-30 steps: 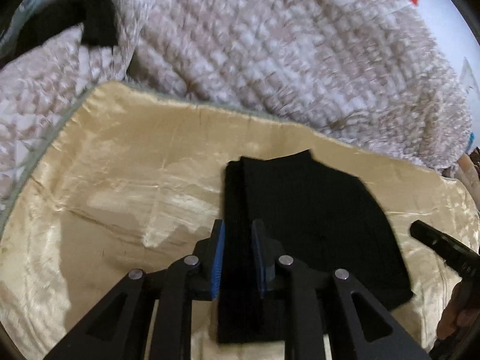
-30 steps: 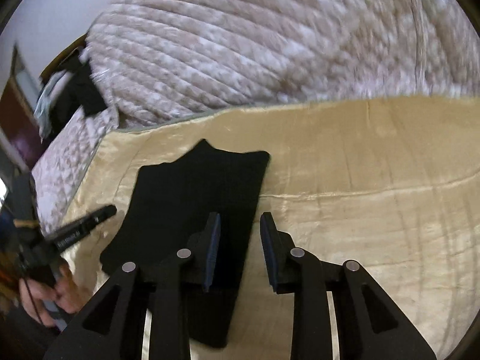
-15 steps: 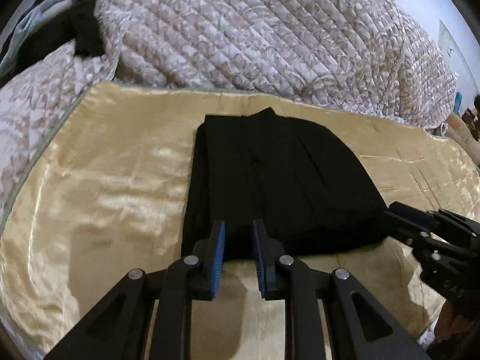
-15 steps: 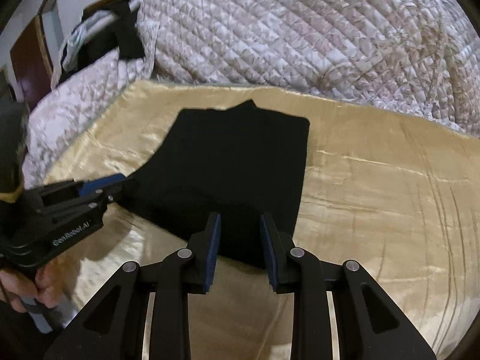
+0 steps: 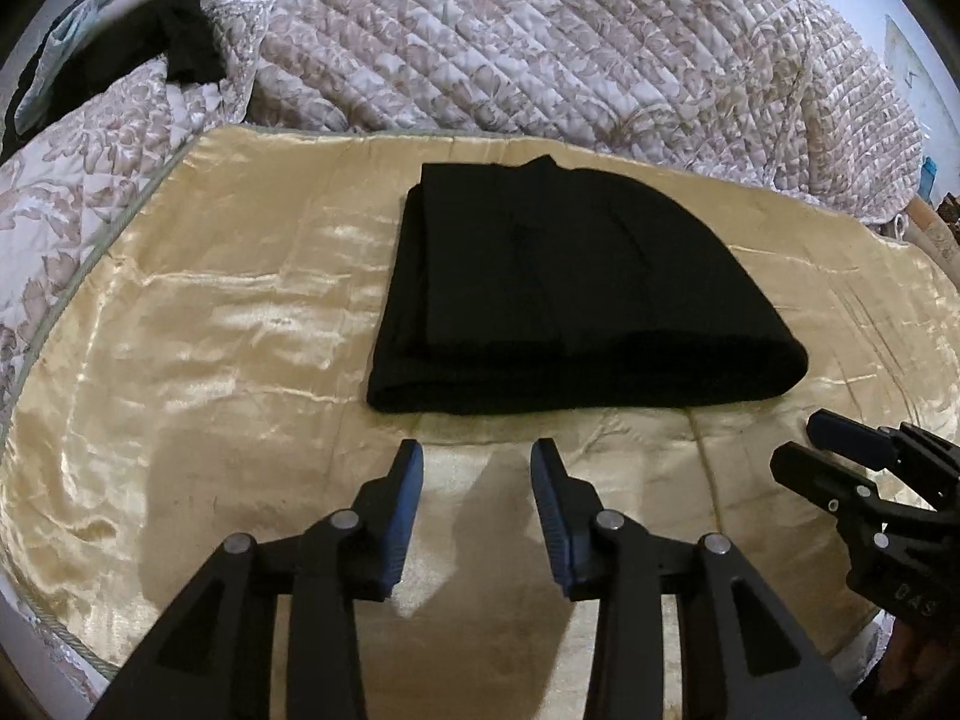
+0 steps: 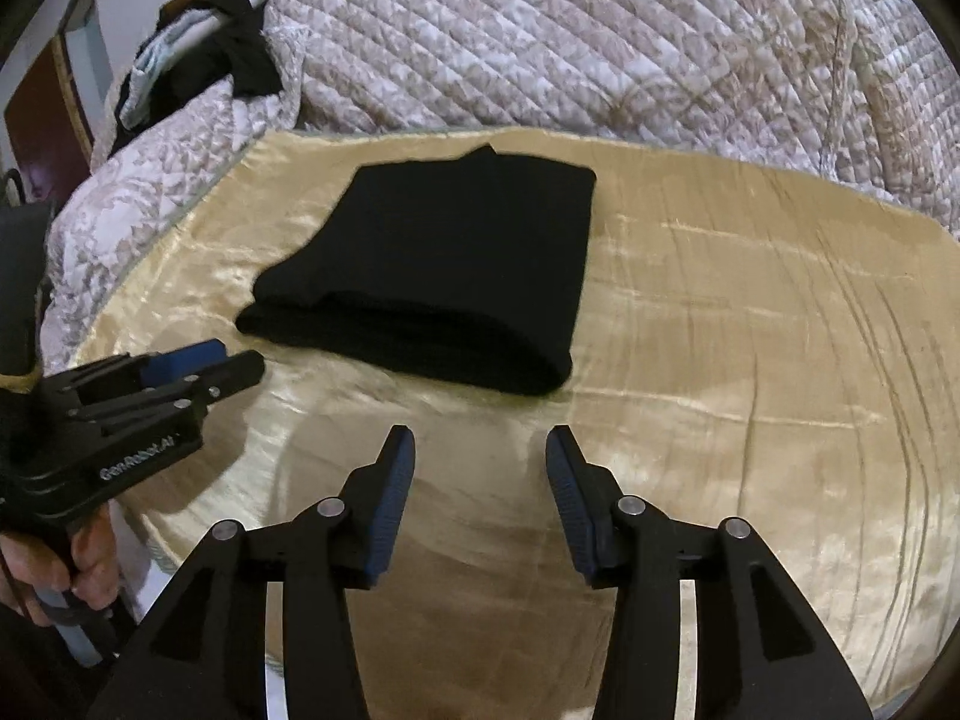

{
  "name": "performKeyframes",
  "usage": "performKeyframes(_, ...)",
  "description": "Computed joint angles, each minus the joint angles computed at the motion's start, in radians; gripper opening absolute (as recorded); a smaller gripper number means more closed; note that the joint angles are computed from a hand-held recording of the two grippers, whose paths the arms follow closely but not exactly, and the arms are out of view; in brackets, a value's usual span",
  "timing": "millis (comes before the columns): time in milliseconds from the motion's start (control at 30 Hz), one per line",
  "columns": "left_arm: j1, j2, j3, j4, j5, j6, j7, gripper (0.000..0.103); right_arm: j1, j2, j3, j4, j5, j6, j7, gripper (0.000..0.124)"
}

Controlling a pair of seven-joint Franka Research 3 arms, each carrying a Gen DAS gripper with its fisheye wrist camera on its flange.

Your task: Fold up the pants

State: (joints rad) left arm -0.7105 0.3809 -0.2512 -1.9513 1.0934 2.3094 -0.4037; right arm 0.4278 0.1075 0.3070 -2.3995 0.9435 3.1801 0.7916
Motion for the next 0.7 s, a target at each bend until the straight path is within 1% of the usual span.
performKeyframes(67,0.002,0.005,0.001,0.0,-0.001,0.007,-0.001,0.04,-0.016,0.008,0.02,0.008,0.041,0.009,-0.04,0.046)
performKeyframes(100,0.002,0.009,0.002,0.001,-0.001,0.008,-0.001,0.04,-0.014,0.012,0.019,0.009,0.04,0.016,-0.043,0.046)
performKeyframes(233,-0.006,0.02,0.007,0.012,0.012,0.002,0.0,0.046,0.007,0.033,0.001,0.002,-0.044,0.054,0.014,0.047)
performKeyframes(267,-0.007,0.022,0.008,0.013,0.014,0.002,-0.002,0.047,-0.004,0.037,0.012,0.001,-0.057,0.061,0.022,0.048)
performKeyframes(333,-0.009,0.024,0.01,0.015,0.018,0.002,-0.004,0.048,-0.057,0.046,0.069,0.004,-0.054,0.074,0.012,0.051)
performKeyframes(367,-0.009,0.025,0.01,0.015,0.019,0.002,-0.004,0.048,-0.065,0.049,0.076,0.004,-0.067,0.077,0.023,0.051)
performKeyframes(400,-0.01,0.025,0.011,0.016,0.02,0.003,-0.005,0.049,-0.063,0.049,0.072,0.001,-0.086,0.079,0.04,0.052)
performKeyframes(500,-0.009,0.026,0.012,0.016,0.023,0.006,-0.006,0.05,-0.016,0.055,0.016,0.0,-0.158,0.08,0.11,0.054)
performKeyframes(533,-0.01,0.027,0.011,0.018,0.021,0.003,-0.005,0.05,-0.033,0.056,0.032,-0.001,-0.166,0.083,0.114,0.055)
performKeyframes(600,-0.011,0.028,0.011,0.02,0.019,0.001,-0.004,0.05,-0.045,0.055,0.041,-0.005,-0.19,0.083,0.134,0.055)
performKeyframes(633,-0.012,0.028,0.012,0.02,0.02,0.001,-0.006,0.05,-0.039,0.056,0.032,-0.006,-0.208,0.084,0.15,0.055)
performKeyframes(700,-0.011,0.028,0.011,0.02,0.018,0.002,-0.004,0.05,-0.055,0.055,0.045,-0.009,-0.229,0.083,0.169,0.055)
